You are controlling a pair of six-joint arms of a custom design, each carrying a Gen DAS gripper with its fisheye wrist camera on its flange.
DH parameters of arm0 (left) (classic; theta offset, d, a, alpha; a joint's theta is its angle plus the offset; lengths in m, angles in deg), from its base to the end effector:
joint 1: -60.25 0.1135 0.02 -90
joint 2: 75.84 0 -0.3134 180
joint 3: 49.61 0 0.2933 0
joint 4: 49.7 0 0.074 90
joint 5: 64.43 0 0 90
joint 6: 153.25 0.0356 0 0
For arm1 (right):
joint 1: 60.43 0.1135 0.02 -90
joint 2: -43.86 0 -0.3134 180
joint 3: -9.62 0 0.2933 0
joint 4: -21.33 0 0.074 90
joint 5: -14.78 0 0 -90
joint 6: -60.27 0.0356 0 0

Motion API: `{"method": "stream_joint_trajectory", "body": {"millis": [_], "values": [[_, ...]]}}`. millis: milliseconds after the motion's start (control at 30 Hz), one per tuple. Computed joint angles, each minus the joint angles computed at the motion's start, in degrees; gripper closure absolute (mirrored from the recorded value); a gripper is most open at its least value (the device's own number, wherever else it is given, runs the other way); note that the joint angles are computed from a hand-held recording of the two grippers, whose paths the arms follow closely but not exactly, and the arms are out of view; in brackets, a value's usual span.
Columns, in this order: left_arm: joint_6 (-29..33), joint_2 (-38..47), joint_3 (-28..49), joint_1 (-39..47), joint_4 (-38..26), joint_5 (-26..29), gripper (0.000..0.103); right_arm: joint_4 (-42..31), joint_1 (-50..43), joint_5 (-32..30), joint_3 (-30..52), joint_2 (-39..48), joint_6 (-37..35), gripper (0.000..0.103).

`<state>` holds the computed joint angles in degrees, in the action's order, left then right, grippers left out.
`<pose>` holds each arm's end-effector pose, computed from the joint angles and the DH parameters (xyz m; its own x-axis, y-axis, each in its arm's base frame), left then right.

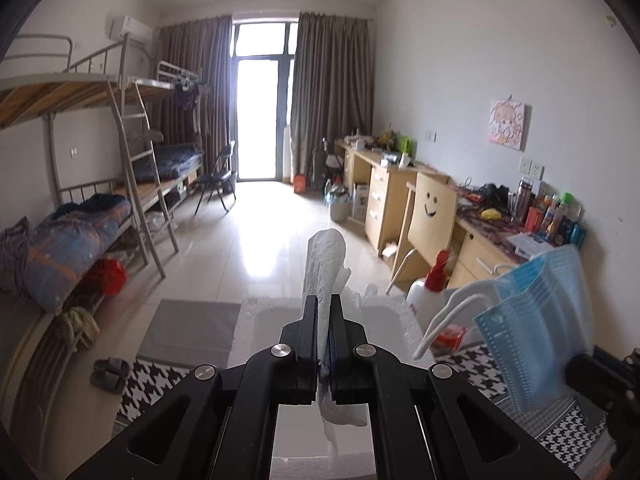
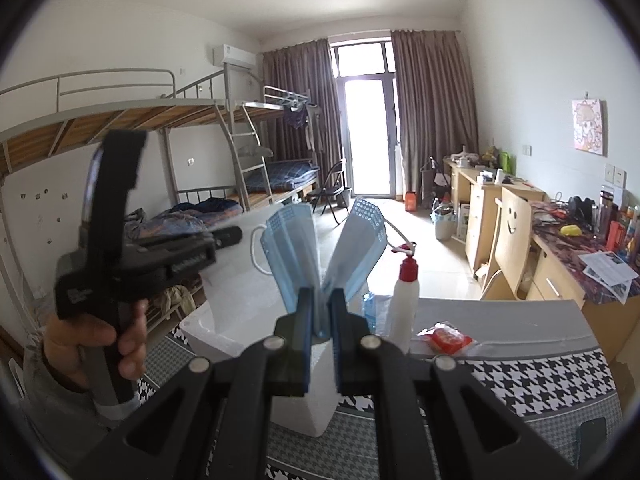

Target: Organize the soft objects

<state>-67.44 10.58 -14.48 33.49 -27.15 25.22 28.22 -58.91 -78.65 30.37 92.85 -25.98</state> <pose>0.2501 -0.1259 0.1447 -0.4607 0.1505 -0.8747 0.4129 0.9087 -0.0611 0.1746 0.0068 0.1713 -0.3685 0.0555 -0.9280 -0.0582 0.9949 0.0826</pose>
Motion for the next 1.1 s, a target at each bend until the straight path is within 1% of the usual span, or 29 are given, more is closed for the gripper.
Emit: {"method": "stream_joint_trajectory", "body": {"millis": [167, 233, 267, 333, 400, 433, 467, 533, 600, 667, 767, 933, 967, 1100], "values": [[0.6, 3.3, 0.9, 0.4, 0.7, 0.7, 0.099, 1.1, 1.9, 1.9, 1.2, 3.2, -0.1, 0.092], [0.9, 4.3, 1.5, 1.2, 0.0, 2.3, 0.098, 1.5, 2.3, 2.3, 1.6, 4.4, 0.0, 0.092], [1.0, 4.6, 2.0, 1.8, -1.2, 2.7, 0.095, 1.8, 2.4, 2.5, 1.8, 5.2, 0.0, 0.092], [0.4, 5.0, 2.2, 2.1, -1.6, 1.9, 0.08, 2.2, 2.6, 2.8, 2.1, 6.5, -0.2, 0.092], [0.1, 4.6, 1.2, 2.6, 0.0, 1.3, 0.03, 2.3, 2.8, 3.4, 2.3, 7.3, -0.1, 0.092], [-0.1, 4.6, 0.6, 2.5, 1.3, 1.1, 0.022, 2.1, 2.6, 3.2, 2.4, 7.4, 0.1, 0.092], [-0.1, 4.0, -0.9, 3.0, 4.1, 1.2, 0.017, 1.9, 2.7, 3.2, 2.5, 7.2, 0.2, 0.092], [-0.4, 3.1, -2.3, 3.3, 6.0, 0.7, 0.015, 1.7, 3.0, 3.5, 2.6, 7.1, 0.1, 0.092], [-0.5, 1.8, -3.1, 3.8, 5.8, 0.8, 0.011, 1.7, 3.7, 4.1, 2.8, 7.4, 0.1, 0.092], [-0.9, 0.3, -4.4, 4.5, 6.3, 0.9, 0.01, 1.9, 4.4, 4.8, 3.1, 7.9, 0.1, 0.092], [-1.7, -0.8, -5.7, 5.4, 7.3, 0.7, 0.003, 2.5, 5.6, 5.6, 3.7, 9.3, 0.4, 0.092], [-1.1, -2.7, -9.3, 7.3, 11.0, 0.8, 0.002, 4.2, 6.3, 5.8, 5.0, 12.9, 0.8, 0.092], [-1.1, -3.2, -9.5, 7.5, 10.8, 0.6, 0.002, 4.6, 5.9, 5.3, 5.4, 14.1, 0.8, 0.092], [-0.2, -3.9, -11.3, 9.5, 11.9, 3.0, 0.002, 4.7, 6.8, 5.6, 7.4, 17.7, 1.2, 0.092]]}}
